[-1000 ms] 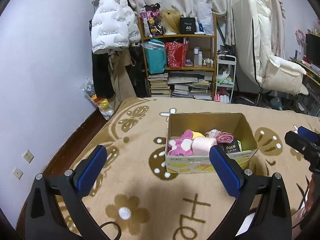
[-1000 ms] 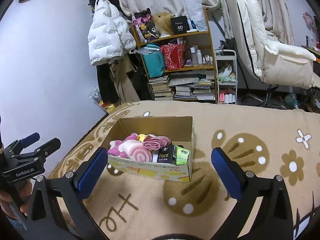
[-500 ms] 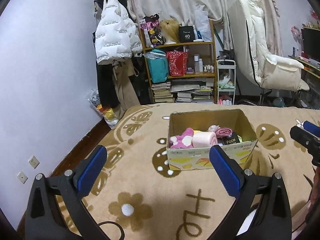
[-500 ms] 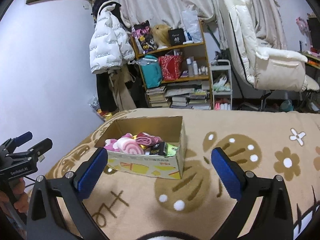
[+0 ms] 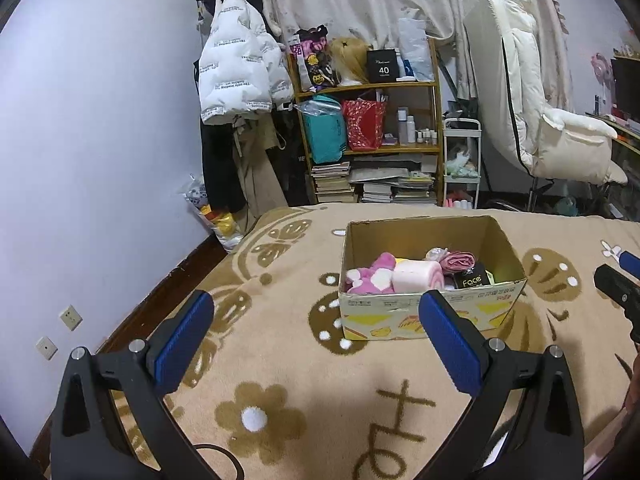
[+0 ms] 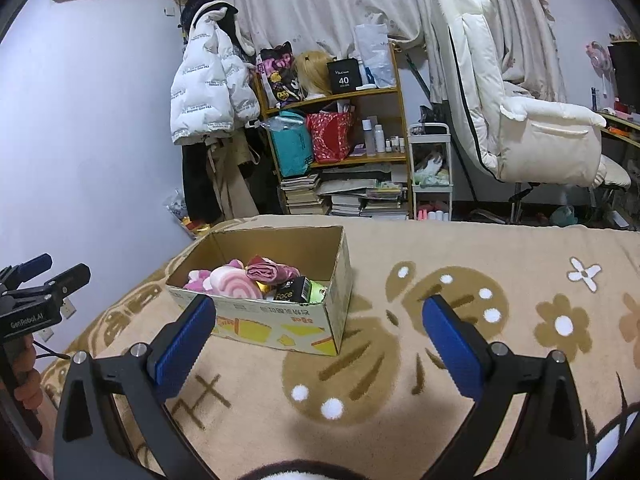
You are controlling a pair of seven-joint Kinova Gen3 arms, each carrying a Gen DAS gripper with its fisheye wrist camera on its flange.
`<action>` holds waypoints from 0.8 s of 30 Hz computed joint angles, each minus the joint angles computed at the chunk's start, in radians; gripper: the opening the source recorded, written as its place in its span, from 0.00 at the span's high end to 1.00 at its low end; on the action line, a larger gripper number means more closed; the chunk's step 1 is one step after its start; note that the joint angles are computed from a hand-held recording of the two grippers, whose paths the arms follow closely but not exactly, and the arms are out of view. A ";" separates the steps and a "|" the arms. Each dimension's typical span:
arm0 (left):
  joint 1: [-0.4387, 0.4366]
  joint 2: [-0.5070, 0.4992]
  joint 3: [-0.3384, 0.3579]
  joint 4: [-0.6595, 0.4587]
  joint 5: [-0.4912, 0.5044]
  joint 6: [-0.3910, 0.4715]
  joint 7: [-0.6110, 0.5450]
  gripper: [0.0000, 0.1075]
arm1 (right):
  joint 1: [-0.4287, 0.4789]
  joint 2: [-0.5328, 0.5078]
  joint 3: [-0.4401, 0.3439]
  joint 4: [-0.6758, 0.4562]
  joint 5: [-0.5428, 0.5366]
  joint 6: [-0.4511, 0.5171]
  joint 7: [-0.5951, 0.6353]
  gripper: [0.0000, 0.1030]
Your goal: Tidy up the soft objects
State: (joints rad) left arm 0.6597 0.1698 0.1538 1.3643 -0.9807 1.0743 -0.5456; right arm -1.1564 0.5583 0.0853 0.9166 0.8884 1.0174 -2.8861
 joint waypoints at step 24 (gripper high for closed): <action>0.011 0.021 -0.014 -0.013 0.024 0.003 -0.020 0.05 | 0.002 0.012 0.003 -0.023 -0.025 0.023 0.024 0.00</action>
State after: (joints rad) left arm 0.6705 0.1909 0.1403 1.3513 -0.9571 1.0774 -0.5658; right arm -1.1543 0.5703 0.0887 0.8936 0.8634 1.0408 -2.8623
